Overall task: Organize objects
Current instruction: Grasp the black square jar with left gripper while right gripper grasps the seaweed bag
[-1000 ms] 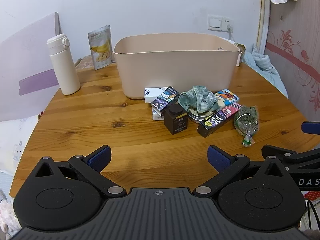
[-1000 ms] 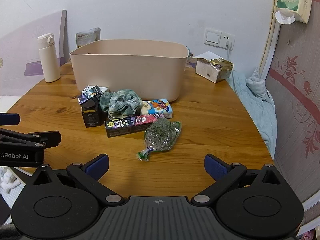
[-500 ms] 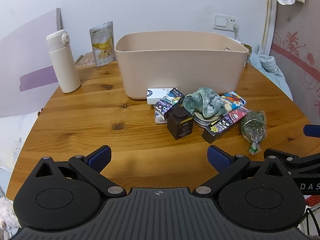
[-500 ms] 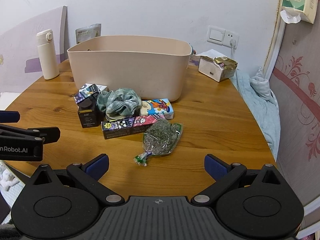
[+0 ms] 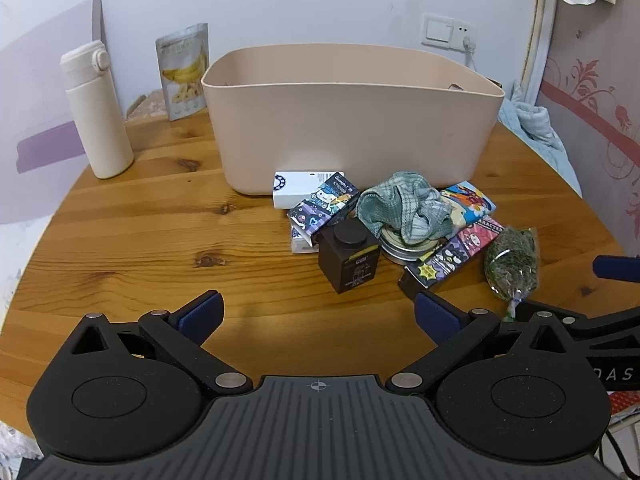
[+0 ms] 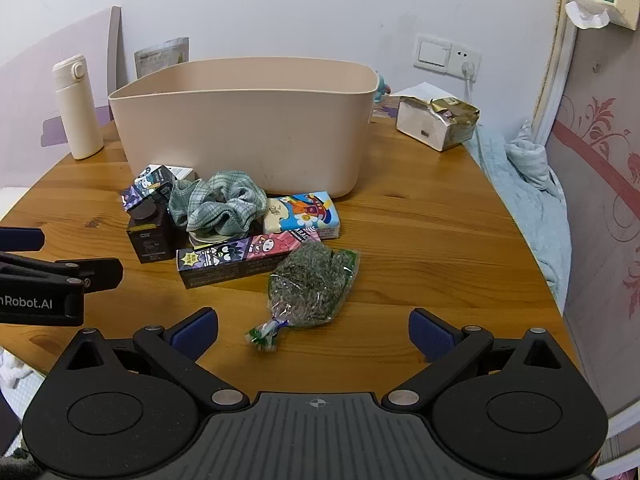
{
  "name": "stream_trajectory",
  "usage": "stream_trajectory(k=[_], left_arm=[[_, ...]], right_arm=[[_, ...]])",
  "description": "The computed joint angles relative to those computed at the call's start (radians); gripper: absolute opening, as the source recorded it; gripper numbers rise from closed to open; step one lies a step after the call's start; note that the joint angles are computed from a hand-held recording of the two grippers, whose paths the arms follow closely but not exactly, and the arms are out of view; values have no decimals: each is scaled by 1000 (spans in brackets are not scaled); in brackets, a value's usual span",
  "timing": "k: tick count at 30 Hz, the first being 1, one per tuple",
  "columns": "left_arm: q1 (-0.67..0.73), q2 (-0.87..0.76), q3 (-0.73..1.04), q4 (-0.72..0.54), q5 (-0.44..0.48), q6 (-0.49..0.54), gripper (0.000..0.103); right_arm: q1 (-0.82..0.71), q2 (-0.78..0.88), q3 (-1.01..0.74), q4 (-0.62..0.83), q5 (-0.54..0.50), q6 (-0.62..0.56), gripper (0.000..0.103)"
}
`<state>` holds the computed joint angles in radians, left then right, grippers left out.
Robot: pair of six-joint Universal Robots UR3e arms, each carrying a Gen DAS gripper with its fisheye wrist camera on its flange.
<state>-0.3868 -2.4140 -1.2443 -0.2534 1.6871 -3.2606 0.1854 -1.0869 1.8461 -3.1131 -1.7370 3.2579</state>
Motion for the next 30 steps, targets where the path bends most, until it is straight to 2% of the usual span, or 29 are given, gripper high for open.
stream_trajectory(k=[14, 16, 17, 20, 27, 30], left_arm=[[27, -140, 264, -152, -77, -8, 103], [30, -163, 306, -177, -81, -15, 103], [30, -175, 329, -192, -80, -16, 101], [23, -222, 429, -266, -58, -12, 87], [38, -281, 544, -344, -96, -45, 84], [38, -312, 609, -384, -104, -49, 79]], right_arm=[[-71, 101, -143, 100, 96, -16, 103], [-81, 114, -165, 121, 116, -11, 100], [-87, 120, -174, 128, 128, -9, 97], [-93, 134, -199, 153, 137, -14, 95], [-103, 153, -249, 198, 153, -25, 87], [-103, 159, -269, 216, 154, -32, 79]])
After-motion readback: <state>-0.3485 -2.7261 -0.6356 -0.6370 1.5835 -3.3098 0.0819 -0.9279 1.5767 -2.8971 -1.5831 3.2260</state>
